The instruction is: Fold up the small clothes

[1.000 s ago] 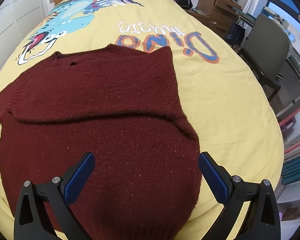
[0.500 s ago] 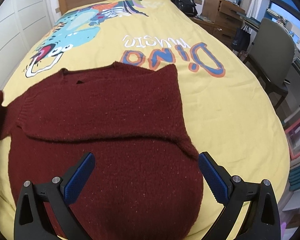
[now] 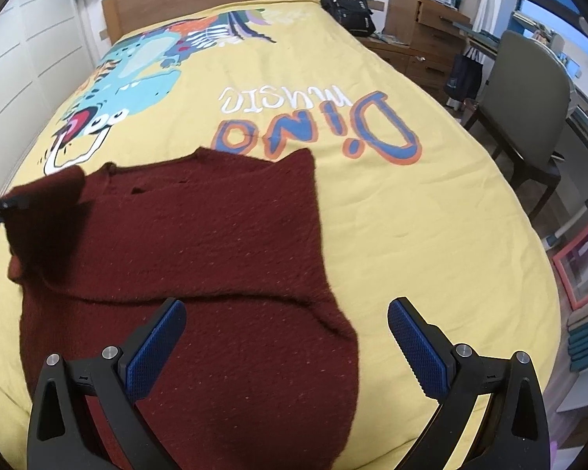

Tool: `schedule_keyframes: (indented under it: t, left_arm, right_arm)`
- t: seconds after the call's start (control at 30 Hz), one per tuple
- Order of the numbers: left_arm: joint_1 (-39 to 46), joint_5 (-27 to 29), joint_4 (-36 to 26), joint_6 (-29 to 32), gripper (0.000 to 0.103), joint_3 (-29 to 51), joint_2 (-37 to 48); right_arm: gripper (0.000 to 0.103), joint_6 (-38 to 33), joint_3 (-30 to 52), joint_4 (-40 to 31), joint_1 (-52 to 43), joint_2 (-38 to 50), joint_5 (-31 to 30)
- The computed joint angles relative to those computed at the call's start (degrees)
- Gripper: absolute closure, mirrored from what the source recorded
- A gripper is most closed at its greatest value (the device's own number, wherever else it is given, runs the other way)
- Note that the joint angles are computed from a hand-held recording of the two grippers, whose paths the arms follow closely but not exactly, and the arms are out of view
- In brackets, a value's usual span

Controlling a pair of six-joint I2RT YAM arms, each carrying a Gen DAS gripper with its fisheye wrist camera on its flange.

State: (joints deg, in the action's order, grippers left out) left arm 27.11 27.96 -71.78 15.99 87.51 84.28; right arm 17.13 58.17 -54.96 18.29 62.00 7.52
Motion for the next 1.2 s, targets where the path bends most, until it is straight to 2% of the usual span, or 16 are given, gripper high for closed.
schedule_keyframes:
  t: [0.1, 0.27, 0.4, 0.57, 0.77, 0.8, 0.9, 0.97, 1.03, 1.07, 1.17, 1.2]
  left_arm:
    - [-6.13, -1.3, 1.78, -2.87, 0.093, -2.82, -1.62]
    - [-14.94, -6.56, 7.4, -7.71, 0.093, -8.01, -2.08]
    - [-18.74, -11.89, 12.04, -8.19, 0.093, -13.62, -2.14]
    - [-20.12, -15.62, 15.61, -8.16, 0.092, -18.82, -0.42]
    - [-20.25, -17.79, 14.89, -6.8, 0.087, -19.49, 0.42]
    - [-20.22, -17.59, 14.29, -6.61, 0.083, -19.23, 0.78]
    - [-20.29, -18.55, 12.32, -6.56, 0.058, -18.34, 1.57]
    - [-19.88, -18.85, 12.39, -6.35, 0.048, -18.7, 0.73]
    - [-19.17, -19.42, 12.15, -6.31, 0.017, -18.7, -0.02]
    - [-18.43, -18.91, 11.96, -5.8, 0.013, -18.63, -0.13]
    - [-16.61, -17.7, 10.75, -4.46, 0.012, -17.83, 0.01]
    - [-15.91, -17.22, 10.05, -3.96, 0.007, -17.4, 0.19]
  right_arm:
    - [0.001, -0.93, -0.32, 0.2, -1.75, -0.25, -1.01]
    - [0.001, -1.08, -2.8, 1.56, -3.82, 0.08, -2.82]
    - [0.001, -0.71, -5.4, 3.14, -5.29, 1.48, -4.07]
    - [0.001, -1.07, -8.04, 4.27, -7.15, 1.51, -6.2]
    - [0.001, -1.25, -8.45, 4.77, -7.63, 1.62, -6.94]
    - [0.001, -1.18, -8.4, 4.73, -7.54, 1.5, -6.97]
    - [0.001, -0.91, -8.24, 4.65, -7.07, 1.31, -6.69]
    - [0.001, -0.56, -8.22, 4.61, -6.65, 1.19, -6.5]
    - [0.001, -0.43, -8.2, 4.53, -6.52, 1.17, -6.43]
    - [0.001, -0.24, -8.23, 4.43, -6.34, 1.09, -6.36]
    - [0.001, 0.34, -8.35, 4.15, -5.59, 0.85, -6.14]
    - [0.001, 0.44, -8.4, 4.09, -5.4, 0.8, -6.12]
